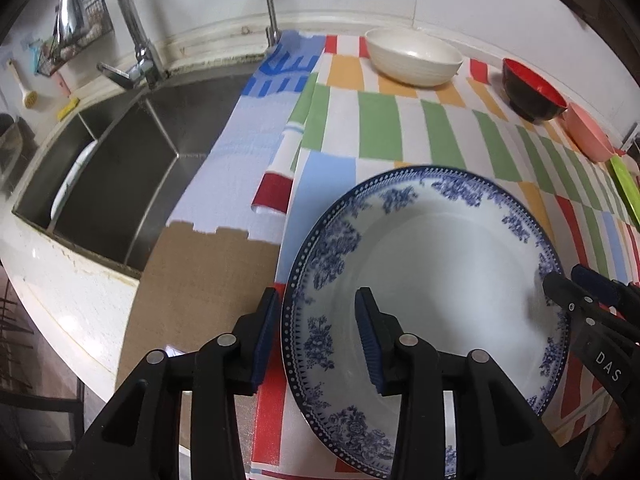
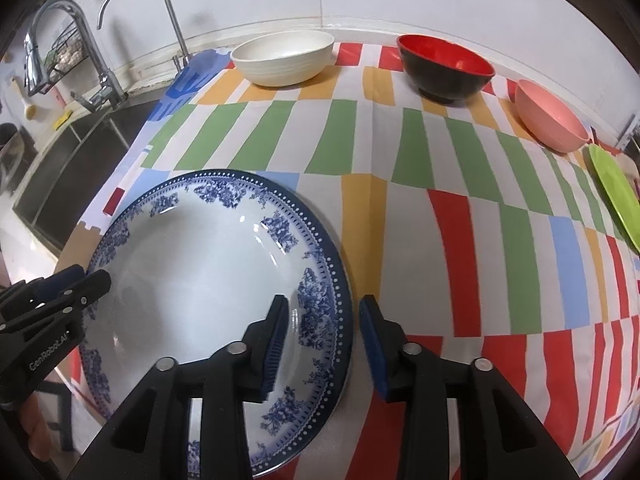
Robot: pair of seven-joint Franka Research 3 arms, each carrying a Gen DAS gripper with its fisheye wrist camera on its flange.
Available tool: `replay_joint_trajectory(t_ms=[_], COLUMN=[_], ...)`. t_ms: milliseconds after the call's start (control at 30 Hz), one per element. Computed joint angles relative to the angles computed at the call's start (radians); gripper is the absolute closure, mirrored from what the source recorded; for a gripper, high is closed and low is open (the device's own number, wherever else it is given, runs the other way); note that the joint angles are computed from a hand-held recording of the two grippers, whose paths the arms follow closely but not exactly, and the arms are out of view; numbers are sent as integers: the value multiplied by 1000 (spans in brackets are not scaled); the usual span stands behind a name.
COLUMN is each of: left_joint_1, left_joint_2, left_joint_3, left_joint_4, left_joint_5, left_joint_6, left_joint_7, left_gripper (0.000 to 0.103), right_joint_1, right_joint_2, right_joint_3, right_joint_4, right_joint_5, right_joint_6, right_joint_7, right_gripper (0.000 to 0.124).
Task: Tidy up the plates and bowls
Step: 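Carry the second plate with both tools and lower it onto the first plate, then open both tools and lift them off the stacked plates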
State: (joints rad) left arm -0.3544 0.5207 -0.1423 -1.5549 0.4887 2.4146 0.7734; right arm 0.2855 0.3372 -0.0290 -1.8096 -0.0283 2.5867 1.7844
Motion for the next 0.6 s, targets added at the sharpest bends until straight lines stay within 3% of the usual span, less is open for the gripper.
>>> replay_joint_trajectory(t_ms=[267,600], left_joint_1=[-29,-73], left_joint_2=[-17,49], left_joint_3=[10,1], left_joint_4=[22,155], left_joint_5=[71,100], left_joint_6=[50,84], left_joint_7=[9,85], left_gripper=[49,41], right_joint_1=[-15,-23], right_joint_2=[-64,-148], right_joint_3=[-9,-64], right_joint_4=[-77,-165], right_joint_5=[16,-145], right_joint_6=[99,170], right_joint_7=[32,181], right_gripper=[69,69])
